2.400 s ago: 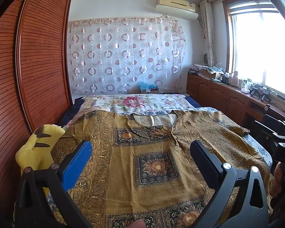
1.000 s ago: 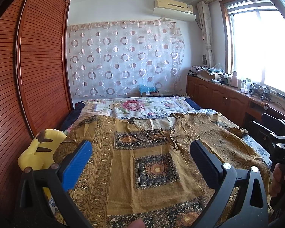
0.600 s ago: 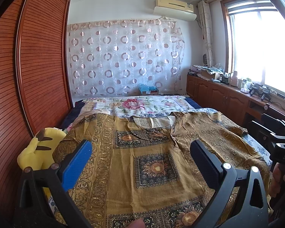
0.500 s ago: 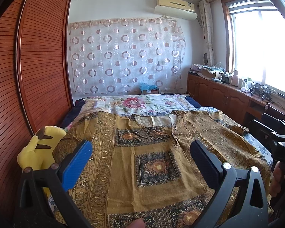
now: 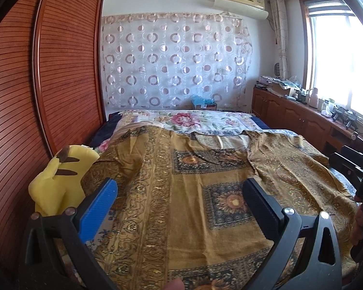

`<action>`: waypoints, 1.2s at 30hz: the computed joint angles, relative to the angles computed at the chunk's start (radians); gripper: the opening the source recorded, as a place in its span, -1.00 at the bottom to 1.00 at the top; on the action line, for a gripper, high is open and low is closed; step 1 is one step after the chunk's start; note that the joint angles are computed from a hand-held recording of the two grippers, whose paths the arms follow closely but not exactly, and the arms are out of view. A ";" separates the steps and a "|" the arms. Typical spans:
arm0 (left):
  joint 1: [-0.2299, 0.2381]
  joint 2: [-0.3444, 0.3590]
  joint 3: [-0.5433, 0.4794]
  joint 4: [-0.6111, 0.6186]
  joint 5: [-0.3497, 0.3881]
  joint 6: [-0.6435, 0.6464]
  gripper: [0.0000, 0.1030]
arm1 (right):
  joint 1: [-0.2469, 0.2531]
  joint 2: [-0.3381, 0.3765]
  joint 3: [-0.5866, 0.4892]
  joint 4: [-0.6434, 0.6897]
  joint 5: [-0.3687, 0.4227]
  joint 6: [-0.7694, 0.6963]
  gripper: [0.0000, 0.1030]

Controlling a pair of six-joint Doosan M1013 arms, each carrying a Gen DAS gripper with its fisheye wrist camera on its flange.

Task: Fold small clothes
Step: 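Grasp the shirt sleeve with the left gripper and lift it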

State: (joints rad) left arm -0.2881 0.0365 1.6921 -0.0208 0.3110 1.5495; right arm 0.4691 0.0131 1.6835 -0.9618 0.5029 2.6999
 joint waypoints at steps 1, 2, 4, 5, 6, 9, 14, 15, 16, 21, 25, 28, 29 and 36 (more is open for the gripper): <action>0.007 0.004 -0.002 -0.011 0.004 0.011 1.00 | -0.003 0.007 -0.003 0.014 -0.012 -0.014 1.00; 0.014 0.009 -0.005 -0.017 0.011 0.017 1.00 | -0.005 0.013 -0.007 0.022 -0.020 -0.026 1.00; 0.028 0.019 -0.014 -0.020 0.029 0.022 1.00 | -0.004 0.031 -0.015 0.017 -0.028 -0.047 1.00; 0.036 0.025 -0.017 -0.019 0.035 0.022 1.00 | -0.004 0.038 -0.019 0.018 -0.030 -0.060 1.00; 0.043 0.030 -0.022 -0.025 0.043 0.029 1.00 | -0.004 0.049 -0.028 0.020 -0.033 -0.078 1.00; 0.063 0.046 -0.033 -0.027 0.065 0.045 1.00 | -0.011 0.073 -0.046 0.100 -0.051 -0.170 1.00; 0.093 0.071 -0.055 0.001 0.092 0.046 1.00 | -0.027 0.117 -0.094 0.370 -0.058 -0.447 1.00; 0.104 0.079 -0.063 -0.025 0.102 0.075 1.00 | -0.029 0.129 -0.107 0.436 -0.050 -0.518 1.00; 0.116 0.086 -0.071 -0.064 0.117 0.115 1.00 | -0.028 0.138 -0.117 0.482 -0.041 -0.566 1.00; 0.184 0.133 -0.118 -0.206 0.219 0.221 1.00 | -0.023 0.167 -0.136 0.650 -0.016 -0.736 0.98; 0.238 0.178 -0.165 -0.340 0.305 0.272 0.90 | -0.023 0.181 -0.144 0.738 0.001 -0.823 0.98; 0.254 0.218 -0.207 -0.365 0.373 0.273 0.65 | -0.021 0.185 -0.148 0.736 0.013 -0.828 0.98; 0.257 0.228 -0.219 -0.374 0.394 0.274 0.61 | -0.021 0.184 -0.148 0.736 0.015 -0.830 0.98; 0.245 0.312 -0.326 -0.287 0.561 0.197 0.37 | -0.024 0.189 -0.149 0.748 0.017 -0.830 0.98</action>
State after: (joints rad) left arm -0.0429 0.3483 1.3657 -0.3077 0.8720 1.7462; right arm 0.4454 0.2017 1.5347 -0.2139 0.5200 1.8702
